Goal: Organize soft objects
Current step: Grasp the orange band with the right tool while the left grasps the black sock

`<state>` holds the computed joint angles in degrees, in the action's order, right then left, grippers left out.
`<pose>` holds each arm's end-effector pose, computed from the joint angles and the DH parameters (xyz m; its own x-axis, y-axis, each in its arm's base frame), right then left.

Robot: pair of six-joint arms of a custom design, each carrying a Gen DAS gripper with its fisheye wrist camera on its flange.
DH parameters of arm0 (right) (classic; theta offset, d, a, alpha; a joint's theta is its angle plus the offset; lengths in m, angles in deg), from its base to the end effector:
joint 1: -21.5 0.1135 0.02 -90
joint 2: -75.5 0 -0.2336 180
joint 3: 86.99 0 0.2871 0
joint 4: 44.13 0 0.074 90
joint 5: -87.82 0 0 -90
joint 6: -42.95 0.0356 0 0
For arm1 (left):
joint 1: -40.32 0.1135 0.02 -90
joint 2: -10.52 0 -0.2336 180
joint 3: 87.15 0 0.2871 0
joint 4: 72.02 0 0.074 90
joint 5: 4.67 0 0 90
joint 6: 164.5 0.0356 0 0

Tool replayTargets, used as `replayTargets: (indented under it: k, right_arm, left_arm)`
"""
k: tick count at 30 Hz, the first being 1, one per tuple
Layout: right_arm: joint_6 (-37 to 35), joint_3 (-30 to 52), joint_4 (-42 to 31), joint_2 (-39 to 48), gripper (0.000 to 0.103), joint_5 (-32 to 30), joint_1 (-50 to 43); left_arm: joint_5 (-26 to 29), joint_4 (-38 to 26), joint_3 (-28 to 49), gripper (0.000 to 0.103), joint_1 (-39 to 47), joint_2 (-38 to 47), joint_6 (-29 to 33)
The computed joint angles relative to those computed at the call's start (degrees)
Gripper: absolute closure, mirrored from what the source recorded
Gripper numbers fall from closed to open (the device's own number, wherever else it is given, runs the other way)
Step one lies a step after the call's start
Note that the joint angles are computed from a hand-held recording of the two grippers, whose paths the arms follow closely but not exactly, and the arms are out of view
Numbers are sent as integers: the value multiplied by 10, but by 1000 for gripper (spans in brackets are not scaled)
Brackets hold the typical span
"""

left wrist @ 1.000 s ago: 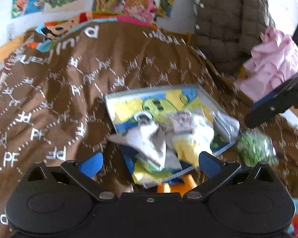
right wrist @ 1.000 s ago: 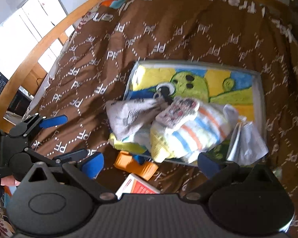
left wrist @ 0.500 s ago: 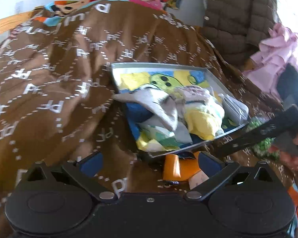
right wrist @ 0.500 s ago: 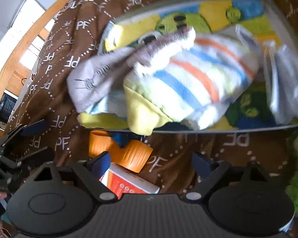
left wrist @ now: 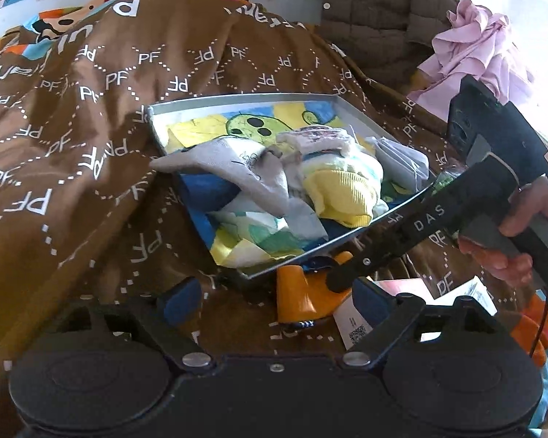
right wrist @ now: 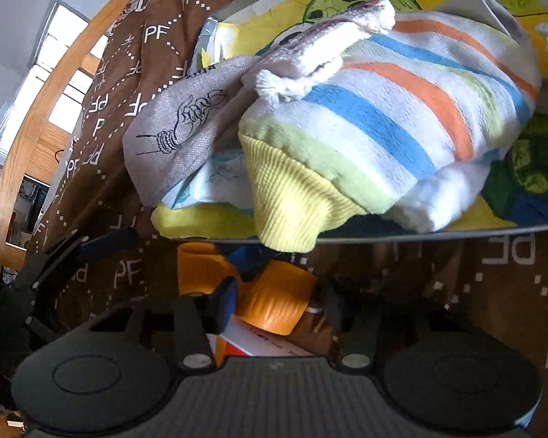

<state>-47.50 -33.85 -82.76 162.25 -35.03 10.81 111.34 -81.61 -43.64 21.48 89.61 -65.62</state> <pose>0.2763 -0.0325 0.0888 -0.9357 0.1699 -0.3091 -0.0141 0.8576 0.5142 0.2638 -0.1065 0.1007 -0.5732 0.3422 -0.7446 0.6794 0.7064 -0.1984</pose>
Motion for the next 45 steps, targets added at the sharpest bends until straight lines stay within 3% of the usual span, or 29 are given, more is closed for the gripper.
replayTargets:
  k: [6, 12, 18, 26, 30, 34, 41, 45]
  right_arm:
    - [-17, -8, 4, -8, 71, 9, -7]
    - [-70, -47, -5, -70, 79, 2, -40]
    - [-163, -100, -34, -173, 81, 10, -94]
    - [-248, -150, -45, -255, 82, 7, -186]
    - [-264, -149, -50, -240, 82, -7, -207]
    - [-274, -144, -49, -234, 82, -11, -205]
    - [-273, -141, -42, -228, 82, -10, -198]
    - [-273, -133, -48, -215, 82, -18, -204]
  left_arm:
    - [7, 9, 7, 14, -7, 23, -6]
    - [14, 19, 17, 14, -18, 51, -24]
    - [21, 55, 39, 18, -18, 98, -93]
    - [3, 51, 47, 22, -31, 99, -115]
    - [-21, 22, 61, 32, -44, 106, -135]
    - [-31, -10, 87, 48, -57, 123, -149]
    - [-54, -59, 176, 48, -80, 209, -231]
    - [-70, -78, 206, 41, -93, 235, -245]
